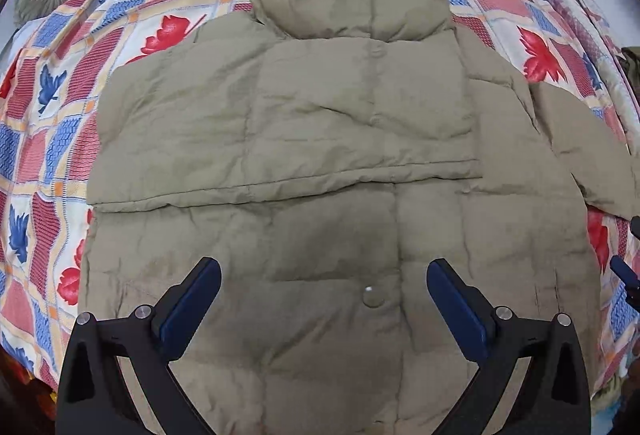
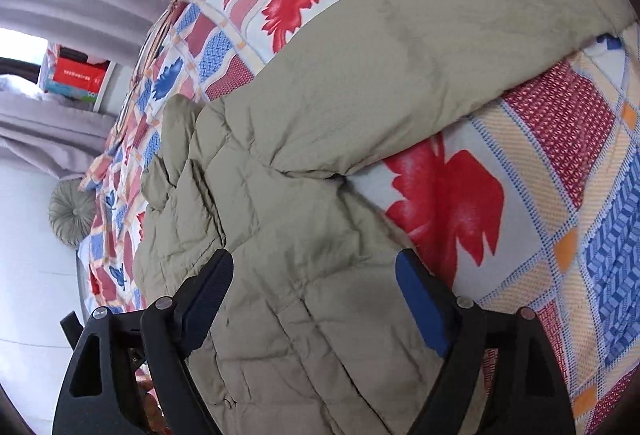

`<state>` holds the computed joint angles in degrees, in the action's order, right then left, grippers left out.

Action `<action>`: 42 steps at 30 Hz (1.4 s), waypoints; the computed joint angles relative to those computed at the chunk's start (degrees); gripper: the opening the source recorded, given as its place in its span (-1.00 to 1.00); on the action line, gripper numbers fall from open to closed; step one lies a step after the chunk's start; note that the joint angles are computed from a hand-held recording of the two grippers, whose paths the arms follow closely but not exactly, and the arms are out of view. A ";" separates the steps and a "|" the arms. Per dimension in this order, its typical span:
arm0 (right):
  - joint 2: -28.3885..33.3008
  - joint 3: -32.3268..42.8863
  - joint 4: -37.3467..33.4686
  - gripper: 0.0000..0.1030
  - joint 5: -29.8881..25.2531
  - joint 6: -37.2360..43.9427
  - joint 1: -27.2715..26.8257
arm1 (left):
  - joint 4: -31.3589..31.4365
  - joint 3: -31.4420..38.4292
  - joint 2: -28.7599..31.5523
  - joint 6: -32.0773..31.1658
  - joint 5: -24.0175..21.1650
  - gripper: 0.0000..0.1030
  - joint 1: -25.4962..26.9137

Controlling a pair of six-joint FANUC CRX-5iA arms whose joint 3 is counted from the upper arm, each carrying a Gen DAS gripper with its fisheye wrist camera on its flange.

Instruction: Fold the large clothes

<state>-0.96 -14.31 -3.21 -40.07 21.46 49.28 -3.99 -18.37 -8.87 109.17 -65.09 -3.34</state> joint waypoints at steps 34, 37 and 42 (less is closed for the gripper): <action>1.19 -1.60 -36.53 -0.62 17.17 16.15 -32.06 | 1.83 10.38 10.21 3.15 1.11 1.00 -9.27; 1.48 0.37 -37.84 -0.84 17.36 20.45 -31.26 | 0.96 9.15 8.29 3.02 1.57 1.00 -8.00; 2.66 6.36 -42.35 -0.85 15.59 30.72 -28.75 | -0.08 6.26 4.55 1.83 2.38 1.00 -4.07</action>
